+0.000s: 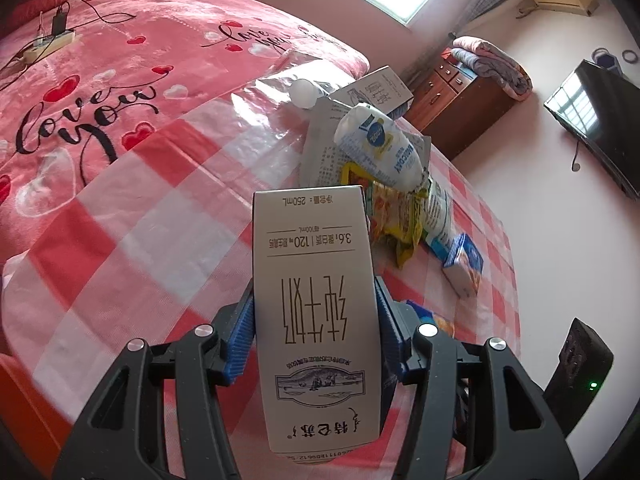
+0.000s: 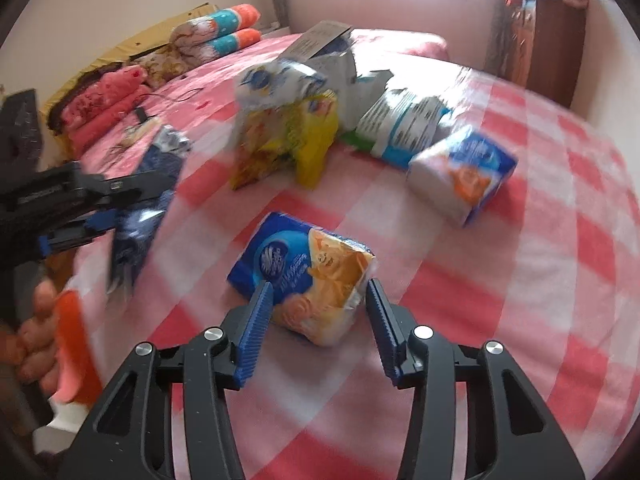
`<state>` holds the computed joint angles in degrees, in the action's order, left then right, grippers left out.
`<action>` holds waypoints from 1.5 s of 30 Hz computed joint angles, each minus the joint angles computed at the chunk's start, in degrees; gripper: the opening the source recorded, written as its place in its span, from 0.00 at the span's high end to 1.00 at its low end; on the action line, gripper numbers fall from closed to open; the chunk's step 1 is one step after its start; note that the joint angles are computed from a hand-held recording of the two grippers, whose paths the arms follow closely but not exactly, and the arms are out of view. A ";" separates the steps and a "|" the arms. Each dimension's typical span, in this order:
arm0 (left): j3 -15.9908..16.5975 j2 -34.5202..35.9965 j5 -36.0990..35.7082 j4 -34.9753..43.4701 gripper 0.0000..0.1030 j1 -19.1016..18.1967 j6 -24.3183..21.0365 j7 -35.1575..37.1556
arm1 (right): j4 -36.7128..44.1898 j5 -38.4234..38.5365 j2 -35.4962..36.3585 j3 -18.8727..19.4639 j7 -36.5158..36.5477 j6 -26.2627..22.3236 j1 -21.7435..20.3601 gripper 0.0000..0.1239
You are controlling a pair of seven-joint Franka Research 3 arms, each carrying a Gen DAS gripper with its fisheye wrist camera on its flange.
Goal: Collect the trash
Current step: 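Grasp the blue Vinda tissue pack with the right tool while the left tool holds the carton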
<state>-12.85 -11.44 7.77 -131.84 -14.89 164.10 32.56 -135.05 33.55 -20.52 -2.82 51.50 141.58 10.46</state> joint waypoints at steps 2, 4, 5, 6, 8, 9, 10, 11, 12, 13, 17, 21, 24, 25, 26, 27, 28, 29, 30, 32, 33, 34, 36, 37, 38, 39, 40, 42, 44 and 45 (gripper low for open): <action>0.10 -0.95 -0.36 -1.05 0.46 -0.35 -0.04 0.39 | -1.23 0.03 -2.11 -0.38 0.18 -2.73 -0.01 0.59; 0.21 -2.18 -0.80 -2.41 0.46 -0.75 0.26 0.70 | -2.09 1.11 -3.89 -1.14 -0.33 -5.70 0.38 0.50; 0.19 -2.75 -0.81 -2.99 0.46 -0.87 0.38 0.80 | -2.64 1.62 -4.78 -1.23 -0.55 -6.18 0.44 0.43; 0.01 -3.13 -0.49 -3.28 0.46 -0.78 0.29 0.64 | -3.39 1.05 -5.61 -0.46 -0.36 -4.76 0.12 0.40; -0.29 -4.10 0.33 -3.96 0.46 -0.59 -0.06 0.40 | -4.46 -1.59 -6.26 1.49 0.23 -0.35 -0.60 0.32; -0.43 -4.67 0.64 -4.36 0.46 -0.56 -0.20 0.26 | -4.43 -3.29 -5.85 2.28 0.61 1.58 -0.84 0.31; -0.43 -5.14 0.73 -4.72 0.46 -0.66 -0.22 0.19 | -4.01 -4.16 -5.16 2.37 0.64 2.56 -0.63 0.30; -0.32 -5.78 0.66 -5.25 0.46 -0.87 -0.12 0.29 | -3.34 -4.24 -4.26 1.91 0.18 2.82 -0.06 0.28; -0.27 -6.17 0.68 -5.53 0.46 -0.97 -0.16 0.32 | -2.57 -3.95 -3.18 1.37 -0.54 2.92 0.57 0.27; -0.38 -6.77 0.92 -5.93 0.46 -0.89 -0.32 0.14 | -1.43 -3.74 -1.79 1.03 -1.36 2.76 1.17 0.27; -0.44 -8.42 1.47 -7.11 0.46 -0.80 -0.90 -0.49 | 2.24 -2.84 2.68 0.39 -4.47 0.67 2.16 0.27; -0.23 -9.84 1.48 -8.36 0.46 -1.05 -1.46 -0.49 | 1.45 -5.06 3.26 2.27 -5.66 3.84 2.03 0.26; -0.23 -10.48 1.61 -8.98 0.46 -1.09 -1.62 -0.41 | -0.80 -6.87 1.73 3.23 -5.36 6.65 2.01 0.35; -0.36 -10.61 1.74 -9.11 0.46 -1.02 -1.61 -0.56 | -1.16 -6.37 1.27 2.79 -5.76 6.65 2.39 0.42; -0.30 -10.80 1.70 -9.39 0.46 -1.12 -1.50 -0.53 | -1.55 -6.46 0.85 2.70 -5.63 6.77 2.44 0.44; -0.29 -10.87 1.68 -9.54 0.46 -1.19 -1.45 -0.54 | -1.96 -6.65 0.45 2.71 -5.39 6.98 2.45 0.45; -0.25 -10.86 1.66 -9.64 0.46 -1.25 -1.41 -0.51 | -2.17 -6.62 0.38 2.69 -5.27 7.36 2.59 0.46; -0.23 -11.01 1.66 -9.85 0.46 -1.32 -1.31 -0.47 | -2.65 -6.54 -0.05 2.63 -5.15 7.68 2.70 0.48; -0.38 -11.14 1.78 -10.03 0.46 -1.26 -1.23 -0.63 | -2.94 -6.64 -0.35 2.63 -4.89 7.88 2.72 0.49; -0.38 -11.40 1.87 -10.30 0.46 -1.37 -1.16 -0.56 | -3.66 -7.30 -1.12 2.94 -3.72 8.25 2.55 0.52; -0.35 -11.54 1.86 -10.44 0.46 -1.51 -1.13 -0.45 | -4.01 -7.76 -1.48 3.15 -3.10 8.46 2.47 0.53; -0.27 -11.69 1.80 -10.61 0.46 -1.70 -1.10 -0.25 | -4.18 -8.13 -1.65 3.37 -2.52 8.65 2.53 0.54; -0.40 -11.92 1.97 -10.81 0.46 -1.75 -1.24 -0.12 | -4.50 -8.01 -2.54 3.07 -1.74 8.03 2.86 0.56; -0.45 -12.02 2.01 -10.90 0.46 -1.80 -1.32 -0.08 | -4.52 -7.66 -2.90 2.85 -1.44 7.67 3.10 0.60; -0.43 -12.18 1.96 -11.11 0.46 -1.92 -1.34 -0.04 | -4.61 -7.55 -3.30 2.81 -1.07 7.39 3.22 0.63; -0.37 -12.35 1.81 -11.35 0.46 -2.11 -1.26 0.02 | -4.59 -7.61 -3.62 2.82 -0.56 6.91 3.24 0.64; -0.27 -12.50 1.66 -11.56 0.46 -2.28 -1.18 0.11 | -4.79 -7.87 -3.96 2.88 -0.28 6.67 3.19 0.64; 0.01 -12.78 1.20 -11.96 0.46 -2.76 -1.12 0.47 | -5.59 -9.17 -4.54 3.52 0.25 7.54 2.96 0.64; 0.33 -13.13 0.67 -12.42 0.46 -3.34 -1.00 1.00 | -5.97 -9.33 -5.03 3.32 0.43 7.38 3.28 0.64; 0.27 -13.27 0.57 -12.56 0.46 -3.38 -1.01 1.05 | -5.73 -8.85 -5.10 2.83 0.39 6.42 3.61 0.63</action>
